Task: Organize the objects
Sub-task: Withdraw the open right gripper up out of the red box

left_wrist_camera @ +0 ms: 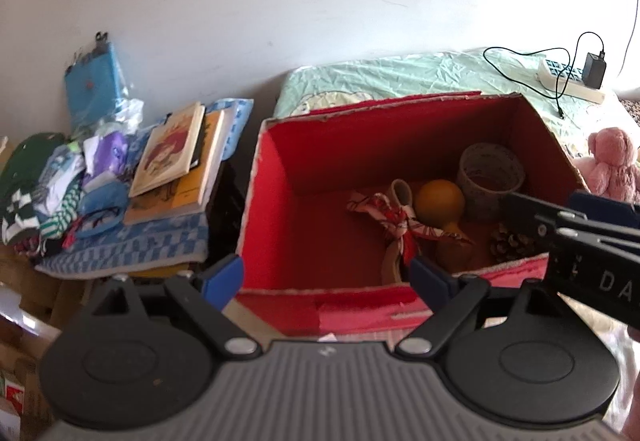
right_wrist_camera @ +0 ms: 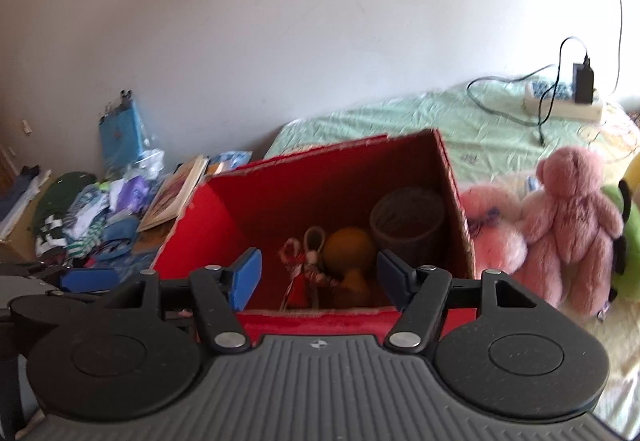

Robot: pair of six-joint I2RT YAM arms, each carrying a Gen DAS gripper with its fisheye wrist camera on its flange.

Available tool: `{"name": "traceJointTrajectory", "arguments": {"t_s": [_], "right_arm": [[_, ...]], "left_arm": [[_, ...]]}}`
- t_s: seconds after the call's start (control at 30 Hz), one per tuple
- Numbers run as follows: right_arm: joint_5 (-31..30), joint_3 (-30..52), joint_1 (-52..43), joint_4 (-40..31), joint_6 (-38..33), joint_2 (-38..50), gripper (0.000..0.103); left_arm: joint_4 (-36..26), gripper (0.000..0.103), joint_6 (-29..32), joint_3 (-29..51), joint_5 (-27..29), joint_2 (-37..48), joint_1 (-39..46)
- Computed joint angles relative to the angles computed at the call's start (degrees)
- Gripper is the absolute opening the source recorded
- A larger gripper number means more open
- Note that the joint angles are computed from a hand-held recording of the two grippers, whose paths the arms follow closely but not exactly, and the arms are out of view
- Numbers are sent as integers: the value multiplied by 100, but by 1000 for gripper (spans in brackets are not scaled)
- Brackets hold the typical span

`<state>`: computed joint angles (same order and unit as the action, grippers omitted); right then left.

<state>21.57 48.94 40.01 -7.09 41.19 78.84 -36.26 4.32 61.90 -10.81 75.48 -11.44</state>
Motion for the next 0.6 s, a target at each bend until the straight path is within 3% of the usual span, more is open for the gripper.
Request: {"name": "traceJointTrajectory", "arguments": {"t_s": [0.3, 0.6], "right_arm": [[-823, -315, -97, -72, 54, -434, 62], [-1644, -510, -160, -38, 176, -312, 55]], "left_arm": [[-305, 94, -598, -385, -377, -499, -200], [-587, 96, -1100, -740, -597, -661, -218]]}}
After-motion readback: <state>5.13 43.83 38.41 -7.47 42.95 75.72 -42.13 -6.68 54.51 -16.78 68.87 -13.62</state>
